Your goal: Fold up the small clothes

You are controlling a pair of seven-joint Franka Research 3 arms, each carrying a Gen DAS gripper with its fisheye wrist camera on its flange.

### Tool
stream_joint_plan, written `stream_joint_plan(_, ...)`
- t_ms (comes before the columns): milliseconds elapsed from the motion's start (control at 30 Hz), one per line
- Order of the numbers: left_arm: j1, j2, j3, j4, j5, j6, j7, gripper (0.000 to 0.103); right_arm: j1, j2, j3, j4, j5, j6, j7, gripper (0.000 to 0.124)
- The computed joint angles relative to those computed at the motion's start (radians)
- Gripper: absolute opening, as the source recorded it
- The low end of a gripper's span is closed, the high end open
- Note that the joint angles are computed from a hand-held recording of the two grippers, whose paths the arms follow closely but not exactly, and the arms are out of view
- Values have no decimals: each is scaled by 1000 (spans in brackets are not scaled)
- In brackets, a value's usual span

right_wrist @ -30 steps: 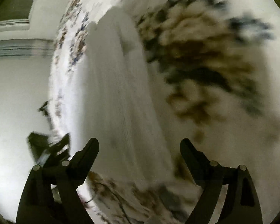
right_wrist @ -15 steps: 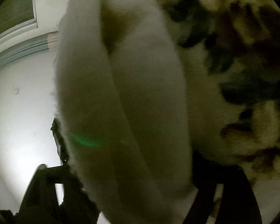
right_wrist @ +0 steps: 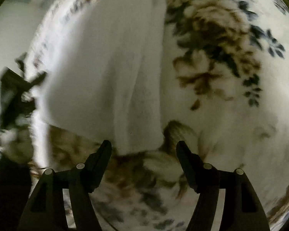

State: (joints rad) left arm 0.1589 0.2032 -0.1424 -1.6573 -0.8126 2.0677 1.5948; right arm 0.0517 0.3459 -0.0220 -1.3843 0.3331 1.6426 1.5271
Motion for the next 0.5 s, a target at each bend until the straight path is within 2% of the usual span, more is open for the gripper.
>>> stream_joint_plan(33, -2, -2, 0, -13, -4, 6, -12, 62, 13, 9, 3, -17, -11, 27, 6, 71)
stream_joint_plan(100, -5, -3, -1, -24, -4, 22, -19, 62, 40, -9, -1, -75, -64, 93, 21, 58)
stream_joint_plan(167, -9, 0, -2, -20, 5, 25, -12, 62, 70, 5, -5, -47, -141, 101, 54, 32)
stream_joint_plan(267, -11, 3, -5, -8, 20, 10, 3, 62, 128, -68, -16, -118, -351, 176, 21, 32)
stream_joint_plan(300, -12, 2, -6, -5, 25, 6, 5, 62, 112, -86, 15, -140, -416, 189, 18, 32)
stream_joint_plan(333, -15, 5, -6, 3, 39, 1, 2, 62, 128, -88, 11, -144, -475, 180, 27, 23)
stream_joint_plan(367, -15, 7, -5, 9, 46, -4, 1, 62, 180, -88, -27, -160, -601, 177, 12, 14)
stream_joint_plan(400, -15, 8, -5, 14, 50, -5, -5, 62, 197, -98, -51, -185, -657, 198, -15, 14)
stream_joint_plan(433, -13, 7, -4, 16, 52, -10, -11, 62, 179, -96, -50, -177, -642, 182, -12, 14)
stream_joint_plan(467, -8, 7, -4, 18, 41, -13, -11, 62, 125, -77, -32, -134, -558, 139, 33, 15)
stream_joint_plan(500, -5, 1, -4, 11, 32, -13, -5, 62, 56, -40, -34, -56, -403, 82, 68, 16)
